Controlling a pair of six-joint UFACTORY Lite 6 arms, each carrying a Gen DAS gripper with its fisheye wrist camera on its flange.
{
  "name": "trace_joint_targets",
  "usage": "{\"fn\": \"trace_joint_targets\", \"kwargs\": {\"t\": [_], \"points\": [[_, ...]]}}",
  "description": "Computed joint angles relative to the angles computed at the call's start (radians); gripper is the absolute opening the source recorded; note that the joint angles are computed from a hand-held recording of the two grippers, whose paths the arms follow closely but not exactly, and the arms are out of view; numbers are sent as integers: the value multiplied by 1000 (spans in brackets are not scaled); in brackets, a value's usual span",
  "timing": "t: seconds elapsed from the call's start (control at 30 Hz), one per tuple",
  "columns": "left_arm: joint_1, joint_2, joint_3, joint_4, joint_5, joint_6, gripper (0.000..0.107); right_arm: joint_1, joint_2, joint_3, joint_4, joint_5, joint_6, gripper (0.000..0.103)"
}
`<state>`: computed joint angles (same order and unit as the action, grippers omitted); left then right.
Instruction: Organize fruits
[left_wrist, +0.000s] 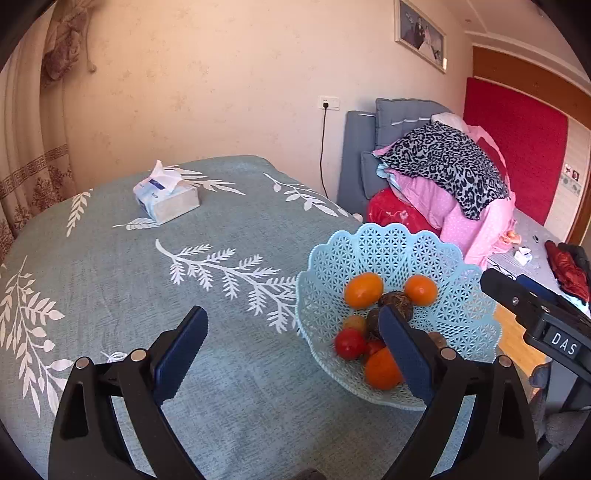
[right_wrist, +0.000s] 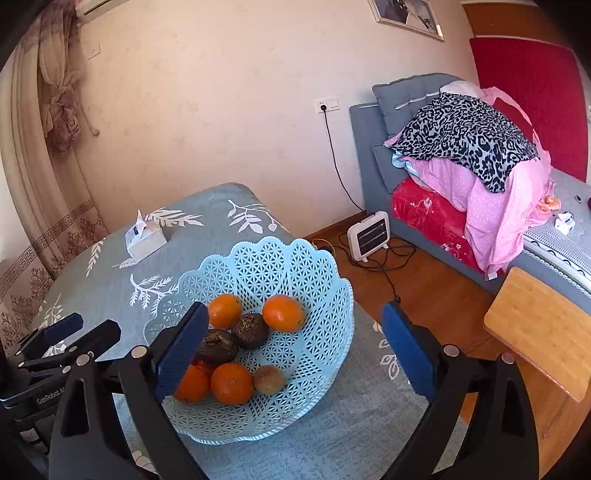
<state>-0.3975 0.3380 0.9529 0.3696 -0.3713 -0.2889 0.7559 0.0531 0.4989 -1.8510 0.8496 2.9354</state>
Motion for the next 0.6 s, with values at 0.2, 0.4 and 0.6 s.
{"fn": "trace_joint_targets", "kwargs": {"t": [0.2,0.4,0.6], "points": [[5,-70,-124,-232,-105,244,93,96,61,78,152,60,-131,100],[42,-98,-179,-160,-143,193,93,127,134,167,238,22,-237,100],[53,-91,-183,-146,-138,183,93,166,146,190,308,49,-281,100]]}}
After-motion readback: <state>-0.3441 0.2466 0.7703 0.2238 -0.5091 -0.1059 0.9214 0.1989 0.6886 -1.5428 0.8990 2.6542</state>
